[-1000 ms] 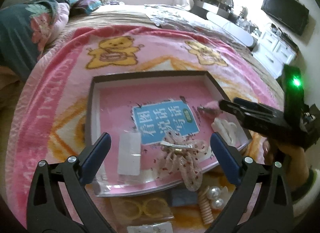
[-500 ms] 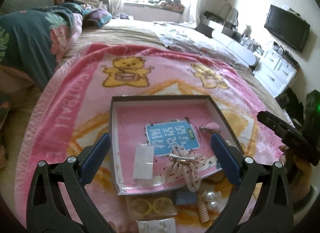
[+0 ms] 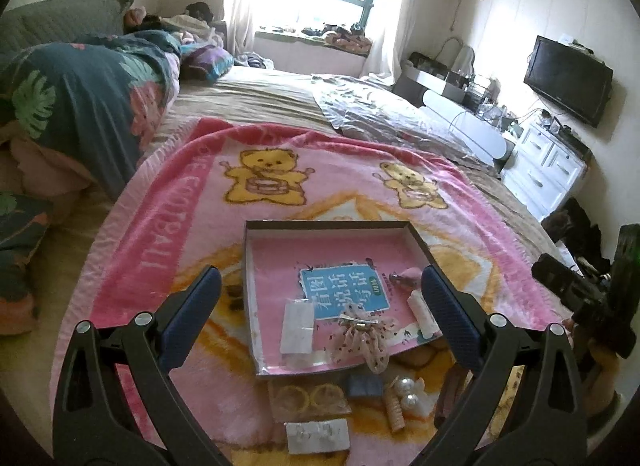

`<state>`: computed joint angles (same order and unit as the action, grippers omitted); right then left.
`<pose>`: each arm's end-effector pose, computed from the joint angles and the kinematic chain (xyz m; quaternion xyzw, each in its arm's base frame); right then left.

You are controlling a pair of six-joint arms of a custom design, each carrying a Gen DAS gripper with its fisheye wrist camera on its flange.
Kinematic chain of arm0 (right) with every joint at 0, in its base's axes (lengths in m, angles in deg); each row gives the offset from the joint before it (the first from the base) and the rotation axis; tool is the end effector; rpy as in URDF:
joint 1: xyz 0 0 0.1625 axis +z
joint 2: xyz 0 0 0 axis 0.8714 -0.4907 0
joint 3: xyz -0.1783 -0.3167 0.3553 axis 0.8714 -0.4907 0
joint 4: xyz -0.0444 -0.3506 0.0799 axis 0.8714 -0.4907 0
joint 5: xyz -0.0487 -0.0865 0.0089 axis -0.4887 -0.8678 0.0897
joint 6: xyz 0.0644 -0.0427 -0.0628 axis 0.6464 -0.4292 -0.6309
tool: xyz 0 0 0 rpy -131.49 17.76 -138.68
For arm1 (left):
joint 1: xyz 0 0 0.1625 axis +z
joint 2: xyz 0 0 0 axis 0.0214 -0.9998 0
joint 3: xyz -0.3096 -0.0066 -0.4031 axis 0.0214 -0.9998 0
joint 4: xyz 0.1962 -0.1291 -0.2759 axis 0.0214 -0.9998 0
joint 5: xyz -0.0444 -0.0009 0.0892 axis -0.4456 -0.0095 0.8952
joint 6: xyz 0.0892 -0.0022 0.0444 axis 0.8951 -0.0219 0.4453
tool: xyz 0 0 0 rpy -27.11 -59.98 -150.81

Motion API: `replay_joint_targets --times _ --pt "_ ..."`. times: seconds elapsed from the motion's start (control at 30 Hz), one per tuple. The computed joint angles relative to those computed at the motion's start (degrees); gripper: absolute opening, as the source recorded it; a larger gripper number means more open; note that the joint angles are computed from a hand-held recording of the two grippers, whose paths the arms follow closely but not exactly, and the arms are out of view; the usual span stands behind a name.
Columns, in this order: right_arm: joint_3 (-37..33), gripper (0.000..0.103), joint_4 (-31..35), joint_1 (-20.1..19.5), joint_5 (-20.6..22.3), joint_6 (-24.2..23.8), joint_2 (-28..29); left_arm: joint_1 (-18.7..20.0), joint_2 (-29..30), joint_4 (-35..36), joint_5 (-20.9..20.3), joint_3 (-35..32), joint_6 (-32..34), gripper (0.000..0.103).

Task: Organize jewelry
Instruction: 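Withdraw both open tools from the tray back over the loose items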

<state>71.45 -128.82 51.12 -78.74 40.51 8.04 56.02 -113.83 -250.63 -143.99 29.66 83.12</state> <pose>0.3312 -0.5970 0.1862 0.2014 -0.8461 0.4478 0.2075 -0.1814 -0.6302 0.3850 0.2157 0.8831 -0.3678 0.1956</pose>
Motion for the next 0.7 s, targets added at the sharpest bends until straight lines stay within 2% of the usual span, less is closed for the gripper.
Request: replay_joint_targets --times 0.2,0.3,0.7 --pt "2.6 0.094 -1.2 1.5 -1.3 -0.7 -0.2 -1.0 -2.7 -2.0 0.5 3.8 -0.5 0.094" --pt "4.4 0.094 -0.9 2.0 -1.1 0.5 -0.7 -1.7 -4.3 -3.9 0.0 6.6 -0.9 0.094" --pt "9.9 0.094 -4.6 3.7 -2.6 0.6 -0.8 -4.2 -6.6 -6.5 4.7 13.7 -1.1 0.094"
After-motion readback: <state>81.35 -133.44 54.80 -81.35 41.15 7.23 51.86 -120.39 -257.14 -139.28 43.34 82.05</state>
